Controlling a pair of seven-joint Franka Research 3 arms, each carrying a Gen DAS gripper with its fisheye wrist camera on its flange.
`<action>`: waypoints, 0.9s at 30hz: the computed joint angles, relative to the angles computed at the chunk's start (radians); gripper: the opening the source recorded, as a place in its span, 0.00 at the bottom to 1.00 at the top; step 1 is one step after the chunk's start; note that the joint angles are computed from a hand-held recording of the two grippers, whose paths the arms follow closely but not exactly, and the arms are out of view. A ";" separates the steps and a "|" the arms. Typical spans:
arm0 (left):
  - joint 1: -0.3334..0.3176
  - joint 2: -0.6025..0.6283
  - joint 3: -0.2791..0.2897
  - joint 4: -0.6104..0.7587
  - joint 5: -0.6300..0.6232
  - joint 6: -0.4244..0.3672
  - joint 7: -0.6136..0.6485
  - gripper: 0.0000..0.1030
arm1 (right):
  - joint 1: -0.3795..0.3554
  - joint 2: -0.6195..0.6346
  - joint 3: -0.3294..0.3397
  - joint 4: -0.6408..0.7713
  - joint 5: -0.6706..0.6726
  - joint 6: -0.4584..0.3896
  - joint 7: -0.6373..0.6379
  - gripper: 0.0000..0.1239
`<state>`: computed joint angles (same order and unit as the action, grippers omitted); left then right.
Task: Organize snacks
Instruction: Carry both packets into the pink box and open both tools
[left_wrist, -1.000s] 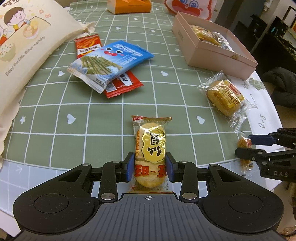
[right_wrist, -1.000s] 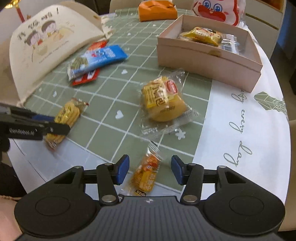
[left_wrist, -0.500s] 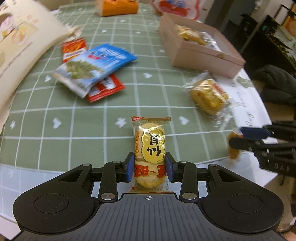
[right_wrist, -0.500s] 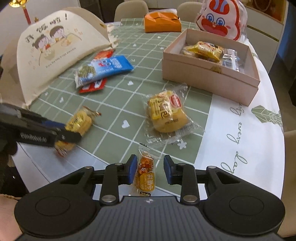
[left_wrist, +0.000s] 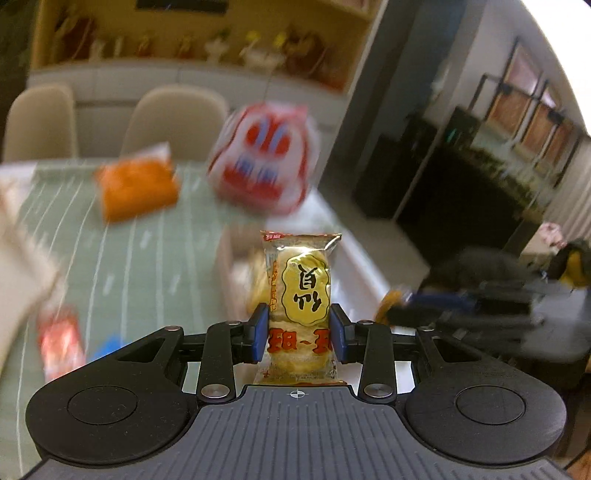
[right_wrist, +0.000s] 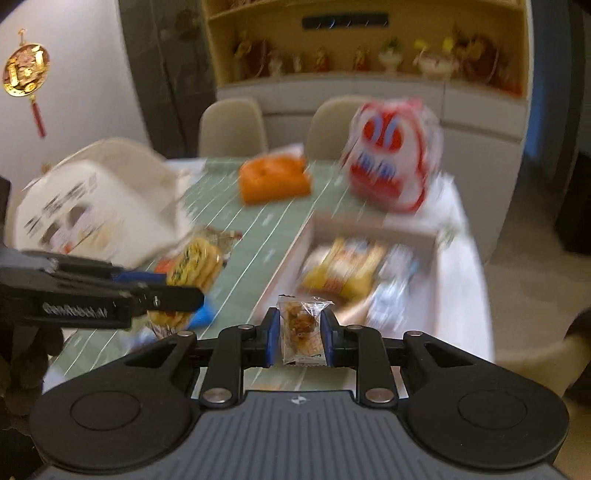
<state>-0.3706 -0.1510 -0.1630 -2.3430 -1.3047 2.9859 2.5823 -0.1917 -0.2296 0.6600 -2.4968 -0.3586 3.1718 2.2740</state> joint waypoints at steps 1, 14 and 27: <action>0.003 0.065 0.008 0.084 -0.005 -0.022 0.000 0.38 | -0.061 0.022 0.039 0.036 -0.029 -0.009 0.013 0.19; 0.119 0.449 -0.035 0.392 0.558 -0.210 -0.517 0.40 | -0.228 0.200 0.160 0.156 -0.588 -0.227 0.375 0.50; 0.209 0.250 -0.119 0.096 0.794 0.041 -0.600 0.40 | -0.013 0.325 0.043 0.202 -0.764 -0.222 0.523 0.53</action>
<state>-0.1612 0.0987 -0.2820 -2.2467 -0.5108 3.0265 1.9820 -0.2045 0.0953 0.7034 -2.2945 -1.1225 2.9495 2.7967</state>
